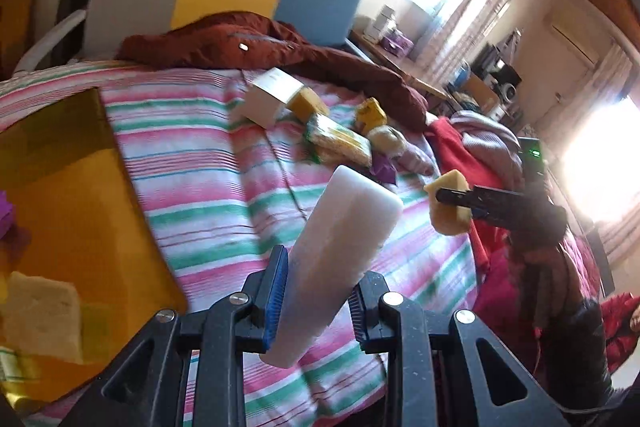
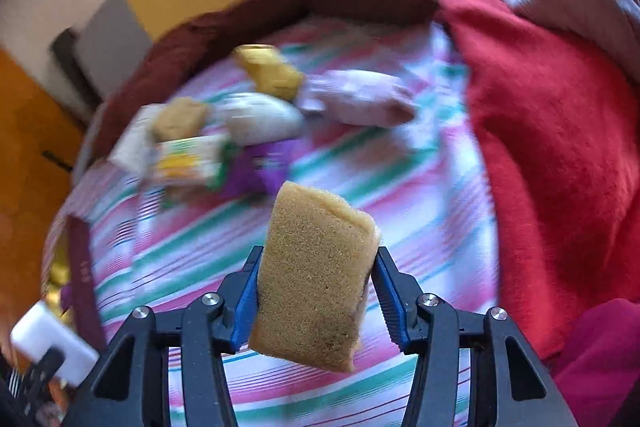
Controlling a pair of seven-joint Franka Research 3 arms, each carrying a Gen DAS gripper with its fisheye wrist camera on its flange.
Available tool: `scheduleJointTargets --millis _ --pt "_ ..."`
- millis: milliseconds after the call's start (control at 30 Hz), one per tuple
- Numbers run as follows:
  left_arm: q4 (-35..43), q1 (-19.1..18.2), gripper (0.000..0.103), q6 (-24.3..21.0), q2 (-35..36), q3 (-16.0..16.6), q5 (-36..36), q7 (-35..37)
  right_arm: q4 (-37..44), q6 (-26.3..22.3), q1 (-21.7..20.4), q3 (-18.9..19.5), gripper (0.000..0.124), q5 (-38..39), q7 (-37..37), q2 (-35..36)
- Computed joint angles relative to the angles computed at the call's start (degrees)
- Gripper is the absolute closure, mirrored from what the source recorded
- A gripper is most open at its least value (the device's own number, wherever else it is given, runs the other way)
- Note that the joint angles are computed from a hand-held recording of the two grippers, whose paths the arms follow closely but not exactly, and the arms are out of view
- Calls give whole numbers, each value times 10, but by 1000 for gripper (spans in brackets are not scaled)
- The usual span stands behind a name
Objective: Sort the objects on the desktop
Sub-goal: 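Grasp a yellow sponge with the right tool while the left tool holds the foam block, then carry the foam block and sponge over the gold tray and open both tools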
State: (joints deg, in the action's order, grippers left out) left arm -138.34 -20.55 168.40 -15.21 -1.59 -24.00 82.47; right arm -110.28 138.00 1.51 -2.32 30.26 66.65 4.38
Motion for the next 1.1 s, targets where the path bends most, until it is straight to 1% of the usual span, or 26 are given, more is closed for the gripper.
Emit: scheduleJointTargets --millis 100,233,333,400,467,500,533,567,600,633,667,700,767,800,833,867,900,967,1033,1100 --pt "-21 29 75 3 -22 -11 29 -39 -14 -8 20 19 71 32 -56 -23" --pt "-56 63 75 10 -63 -12 74 -102 -17 -34 53 36 71 64 -117 -39" --pt "-82 101 75 12 -96 -16 121 -152 -3 -72 84 52 71 98 -155 -38" --pt "-95 139 75 4 -117 -21 157 -185 6 -88 103 61 71 111 -171 -34" --pt "-104 167 75 -5 -133 -20 185 -213 27 -113 122 72 71 121 -178 -20" --pt "-108 180 74 -12 -140 -13 197 -222 36 -117 131 77 71 121 -178 -13" --pt "-110 192 74 -18 -145 -12 211 -233 46 -119 140 82 71 122 -178 -5" --pt "-111 213 74 -22 -149 -17 231 -248 59 -127 147 86 71 128 -176 5" --pt "-110 227 74 -27 -151 -13 248 -254 72 -135 152 89 71 134 -172 14" --pt "-108 228 74 -33 -150 -1 258 -249 88 -140 159 95 71 138 -168 26" --pt "-97 244 73 -51 -144 0 277 -247 96 -140 164 98 71 139 -166 33" --pt "-90 267 73 -62 -139 -9 299 -259 110 -141 171 103 71 141 -159 44" --pt "-79 278 61 -77 -127 -1 315 -263 139 -157 178 113 65 166 -140 68" --pt "-74 292 57 -85 -120 0 322 -278 155 -172 177 118 53 187 -139 82" --pt "-75 291 50 -85 -119 6 322 -281 171 -196 173 124 31 219 -138 97" --pt "-75 280 46 -80 -116 23 312 -268 180 -209 172 127 23 232 -134 104" --pt "-77 283 44 -77 -116 24 314 -268 182 -211 174 130 22 238 -132 106" --pt "-84 311 39 -77 -122 8 337 -293 180 -211 179 133 22 239 -133 105" --pt "-94 307 39 -79 -128 15 331 -302 171 -215 180 132 22 242 -133 101" --pt "-112 309 39 -75 -144 15 326 -319 150 -216 177 128 22 245 -137 87"
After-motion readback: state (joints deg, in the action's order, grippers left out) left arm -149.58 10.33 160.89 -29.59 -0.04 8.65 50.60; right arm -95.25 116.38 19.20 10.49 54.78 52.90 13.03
